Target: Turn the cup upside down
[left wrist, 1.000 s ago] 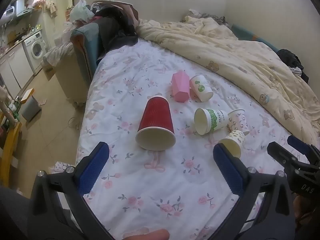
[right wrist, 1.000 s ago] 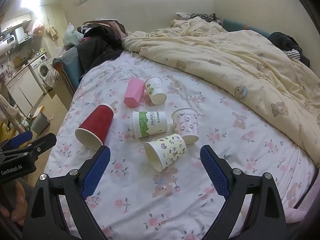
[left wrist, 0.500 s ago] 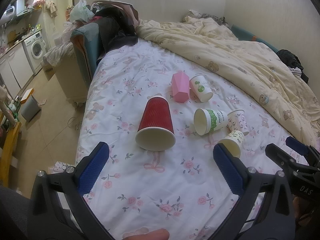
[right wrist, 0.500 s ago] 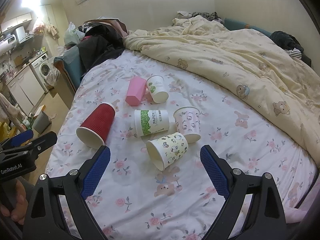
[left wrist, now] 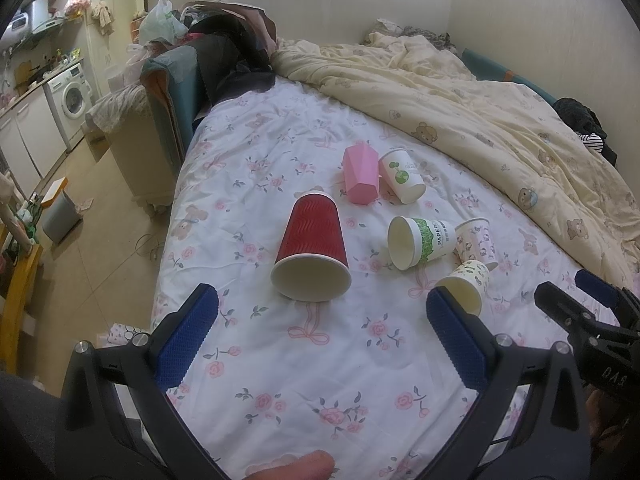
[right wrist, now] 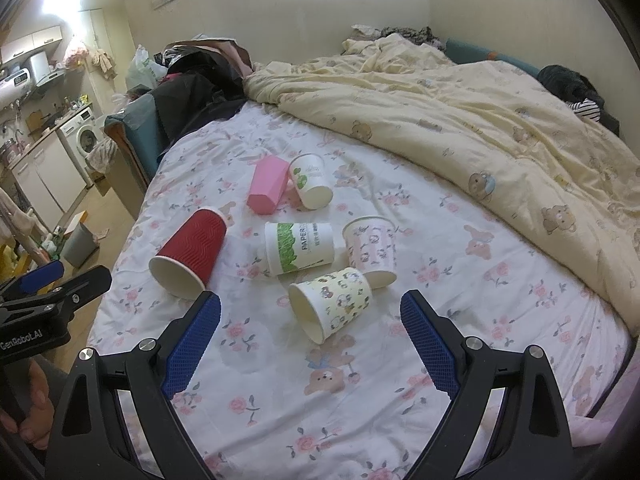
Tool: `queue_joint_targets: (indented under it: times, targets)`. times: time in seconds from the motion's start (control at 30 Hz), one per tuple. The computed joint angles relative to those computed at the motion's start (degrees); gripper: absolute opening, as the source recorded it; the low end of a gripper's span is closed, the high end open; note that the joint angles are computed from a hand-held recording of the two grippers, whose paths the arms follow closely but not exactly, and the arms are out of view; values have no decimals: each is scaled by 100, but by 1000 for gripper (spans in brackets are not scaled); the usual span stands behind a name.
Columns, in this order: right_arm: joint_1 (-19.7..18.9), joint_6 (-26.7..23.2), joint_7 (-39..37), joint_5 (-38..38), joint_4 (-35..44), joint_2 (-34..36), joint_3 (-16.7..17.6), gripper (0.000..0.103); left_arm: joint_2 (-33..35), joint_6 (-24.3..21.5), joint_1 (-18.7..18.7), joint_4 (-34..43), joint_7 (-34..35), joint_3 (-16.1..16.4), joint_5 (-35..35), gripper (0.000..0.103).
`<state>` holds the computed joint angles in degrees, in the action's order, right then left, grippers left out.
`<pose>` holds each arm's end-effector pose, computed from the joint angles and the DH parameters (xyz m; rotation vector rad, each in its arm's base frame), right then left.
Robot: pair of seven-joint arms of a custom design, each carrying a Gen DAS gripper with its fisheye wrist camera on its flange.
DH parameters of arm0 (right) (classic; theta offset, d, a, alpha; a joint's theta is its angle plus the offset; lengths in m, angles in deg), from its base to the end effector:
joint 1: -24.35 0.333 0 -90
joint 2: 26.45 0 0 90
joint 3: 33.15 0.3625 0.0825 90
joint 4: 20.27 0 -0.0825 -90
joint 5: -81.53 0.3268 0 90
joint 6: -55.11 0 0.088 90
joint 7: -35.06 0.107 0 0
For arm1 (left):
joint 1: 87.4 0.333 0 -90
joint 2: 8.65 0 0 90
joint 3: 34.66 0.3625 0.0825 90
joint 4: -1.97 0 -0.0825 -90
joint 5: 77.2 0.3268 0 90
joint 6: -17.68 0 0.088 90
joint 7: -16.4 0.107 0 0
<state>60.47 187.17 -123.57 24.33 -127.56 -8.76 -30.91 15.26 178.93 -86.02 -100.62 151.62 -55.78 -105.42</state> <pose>0.4903 0.3629 0.4458 -1.1637 2.2678 -0.8040 0.6416 -0.1631 0.4722 -1.2202 2.4193 -0.9607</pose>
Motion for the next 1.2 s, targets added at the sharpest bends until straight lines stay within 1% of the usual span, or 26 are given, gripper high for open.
queue_joint_targets:
  times: [0.23, 1.2]
  targets:
    - [-31, 47, -27, 35, -48, -38, 12, 94, 3, 3, 9, -1, -3, -10, 14, 103]
    - [3, -21, -133, 87, 28, -5, 4, 94, 33, -77, 3, 97, -59, 34, 85, 103]
